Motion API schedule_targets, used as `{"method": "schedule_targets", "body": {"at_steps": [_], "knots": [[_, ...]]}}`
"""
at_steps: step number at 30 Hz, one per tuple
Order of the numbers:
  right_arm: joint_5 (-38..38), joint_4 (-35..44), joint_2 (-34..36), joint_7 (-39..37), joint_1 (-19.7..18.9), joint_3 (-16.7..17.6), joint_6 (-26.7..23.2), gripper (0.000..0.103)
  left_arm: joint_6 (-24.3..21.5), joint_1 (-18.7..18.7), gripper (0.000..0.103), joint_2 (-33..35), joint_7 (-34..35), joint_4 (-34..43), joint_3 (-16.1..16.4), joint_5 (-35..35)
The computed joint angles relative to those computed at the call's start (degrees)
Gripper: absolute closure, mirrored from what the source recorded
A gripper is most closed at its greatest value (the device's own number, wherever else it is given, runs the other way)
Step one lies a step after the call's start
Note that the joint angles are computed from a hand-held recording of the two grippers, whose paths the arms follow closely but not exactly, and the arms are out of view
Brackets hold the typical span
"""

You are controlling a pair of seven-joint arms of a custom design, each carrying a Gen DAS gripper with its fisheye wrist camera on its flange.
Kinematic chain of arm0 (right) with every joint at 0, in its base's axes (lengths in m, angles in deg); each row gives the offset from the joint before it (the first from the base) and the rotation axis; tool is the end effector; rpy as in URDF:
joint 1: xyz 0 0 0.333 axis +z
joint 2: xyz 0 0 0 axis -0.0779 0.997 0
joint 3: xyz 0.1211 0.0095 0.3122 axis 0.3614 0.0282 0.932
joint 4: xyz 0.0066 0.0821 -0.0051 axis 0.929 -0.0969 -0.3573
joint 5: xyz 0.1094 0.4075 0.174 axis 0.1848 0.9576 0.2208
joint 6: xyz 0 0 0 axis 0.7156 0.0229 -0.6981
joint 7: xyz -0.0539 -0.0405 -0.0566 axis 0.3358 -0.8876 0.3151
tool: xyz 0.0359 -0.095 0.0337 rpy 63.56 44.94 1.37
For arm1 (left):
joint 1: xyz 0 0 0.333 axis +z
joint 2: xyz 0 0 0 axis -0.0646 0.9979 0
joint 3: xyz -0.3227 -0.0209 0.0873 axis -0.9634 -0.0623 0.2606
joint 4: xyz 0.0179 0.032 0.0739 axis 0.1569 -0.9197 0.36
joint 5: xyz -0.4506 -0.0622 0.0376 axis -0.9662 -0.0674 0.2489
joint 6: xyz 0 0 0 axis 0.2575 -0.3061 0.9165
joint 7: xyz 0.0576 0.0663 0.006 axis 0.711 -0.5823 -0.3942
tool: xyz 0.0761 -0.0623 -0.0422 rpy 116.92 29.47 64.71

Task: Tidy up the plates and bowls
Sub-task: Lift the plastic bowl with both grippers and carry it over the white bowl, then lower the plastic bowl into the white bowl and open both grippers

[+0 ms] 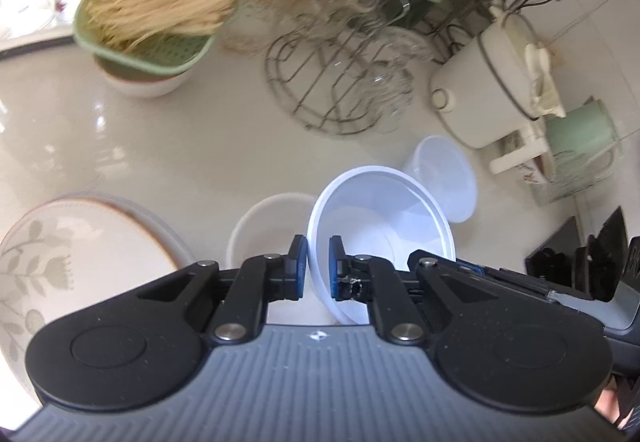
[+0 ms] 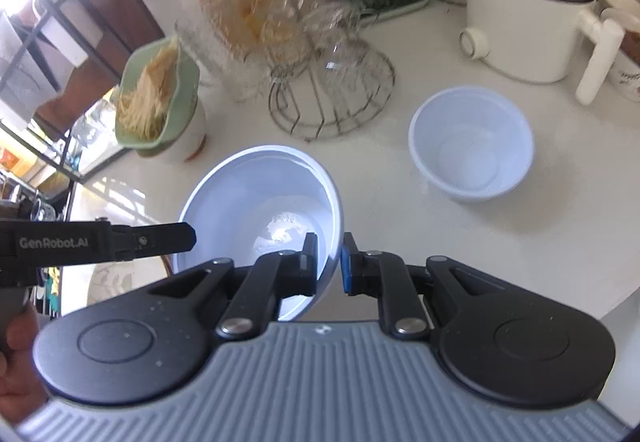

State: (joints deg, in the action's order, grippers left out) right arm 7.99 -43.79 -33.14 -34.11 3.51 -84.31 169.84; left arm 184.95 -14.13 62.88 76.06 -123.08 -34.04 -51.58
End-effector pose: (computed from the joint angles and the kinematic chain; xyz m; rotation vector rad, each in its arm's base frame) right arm 0.5869 0.0567 0.5830 -2.1084 1.3568 -0.0686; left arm 0.5455 -0.2342 0.5543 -2.5215 1.4885 -0.8448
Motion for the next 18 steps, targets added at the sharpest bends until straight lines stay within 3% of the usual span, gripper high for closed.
{"method": "schedule_targets", "body": {"at_steps": [18], "knots": [[-2.41, 0.62, 1.86, -1.51, 1.79, 1.88, -2.91, 0.088, -1.05, 1.48, 0.091, -3.6, -6.39, -5.37, -0.13, 3.23]]}}
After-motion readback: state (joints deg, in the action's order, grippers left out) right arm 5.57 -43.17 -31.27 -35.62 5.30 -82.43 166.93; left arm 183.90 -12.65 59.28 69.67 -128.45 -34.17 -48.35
